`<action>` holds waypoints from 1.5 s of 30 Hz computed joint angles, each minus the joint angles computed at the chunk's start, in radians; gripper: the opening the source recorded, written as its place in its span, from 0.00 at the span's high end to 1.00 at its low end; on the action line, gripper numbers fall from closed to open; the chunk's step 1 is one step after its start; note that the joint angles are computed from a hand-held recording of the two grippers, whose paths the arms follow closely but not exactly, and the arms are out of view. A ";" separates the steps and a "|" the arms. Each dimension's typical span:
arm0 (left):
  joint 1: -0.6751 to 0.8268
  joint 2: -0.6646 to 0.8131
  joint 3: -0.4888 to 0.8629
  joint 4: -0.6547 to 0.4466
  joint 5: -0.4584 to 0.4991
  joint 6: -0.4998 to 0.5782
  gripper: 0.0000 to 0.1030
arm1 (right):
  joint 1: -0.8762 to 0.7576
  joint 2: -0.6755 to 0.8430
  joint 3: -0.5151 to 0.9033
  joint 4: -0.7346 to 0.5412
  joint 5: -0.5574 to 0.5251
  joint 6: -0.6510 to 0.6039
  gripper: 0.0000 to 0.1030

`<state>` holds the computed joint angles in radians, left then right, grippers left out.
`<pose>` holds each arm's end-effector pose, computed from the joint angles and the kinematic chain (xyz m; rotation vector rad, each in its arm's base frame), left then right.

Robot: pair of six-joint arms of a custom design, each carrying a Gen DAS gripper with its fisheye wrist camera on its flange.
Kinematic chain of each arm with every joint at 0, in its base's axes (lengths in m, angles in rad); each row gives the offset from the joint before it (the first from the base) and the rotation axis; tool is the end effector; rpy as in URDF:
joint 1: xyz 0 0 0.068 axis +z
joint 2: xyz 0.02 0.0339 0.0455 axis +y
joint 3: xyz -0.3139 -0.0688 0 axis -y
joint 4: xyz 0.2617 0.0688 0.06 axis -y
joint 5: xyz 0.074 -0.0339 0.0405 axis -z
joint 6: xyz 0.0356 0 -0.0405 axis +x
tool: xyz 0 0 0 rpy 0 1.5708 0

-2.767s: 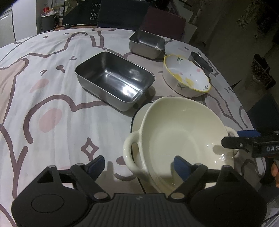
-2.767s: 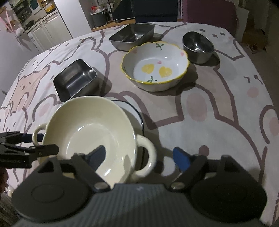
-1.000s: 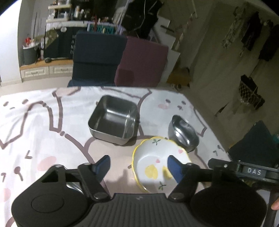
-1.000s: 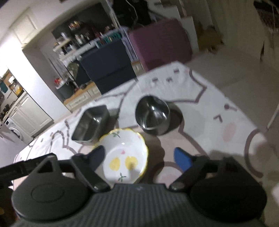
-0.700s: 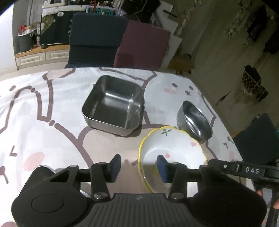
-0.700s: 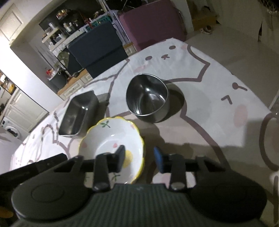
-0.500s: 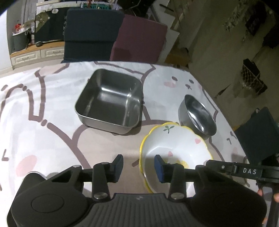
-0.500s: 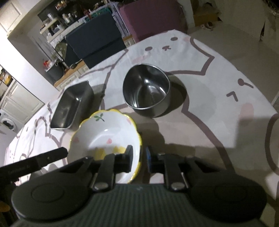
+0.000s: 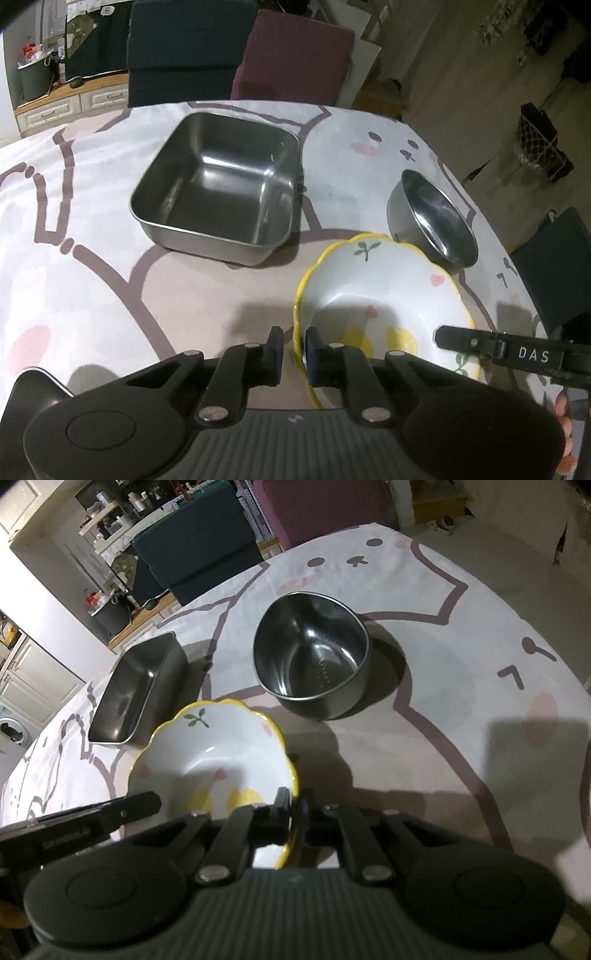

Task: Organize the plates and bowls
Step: 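Close both grippers on the yellow bowl rim and lift it, then carry the yellow floral bowl with both grippers over the cream bowl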

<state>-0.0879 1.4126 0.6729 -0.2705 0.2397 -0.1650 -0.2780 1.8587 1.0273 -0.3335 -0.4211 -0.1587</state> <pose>0.2603 -0.0314 0.1994 -0.0101 2.5885 -0.4030 0.3616 -0.0881 0.1637 0.0413 2.6281 0.4308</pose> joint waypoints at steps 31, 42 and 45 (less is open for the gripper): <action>-0.054 -0.500 0.030 -0.350 -0.093 -0.059 0.92 | -0.046 -0.334 -0.123 -0.092 -0.079 -0.134 0.92; -0.023 -0.768 0.114 -0.626 -0.104 -0.077 0.91 | -0.123 -0.548 -0.190 -0.212 -0.207 -0.218 0.92; -0.016 -0.827 0.130 -0.693 -0.110 -0.080 0.91 | -0.150 -0.584 -0.215 -0.233 -0.245 -0.257 0.92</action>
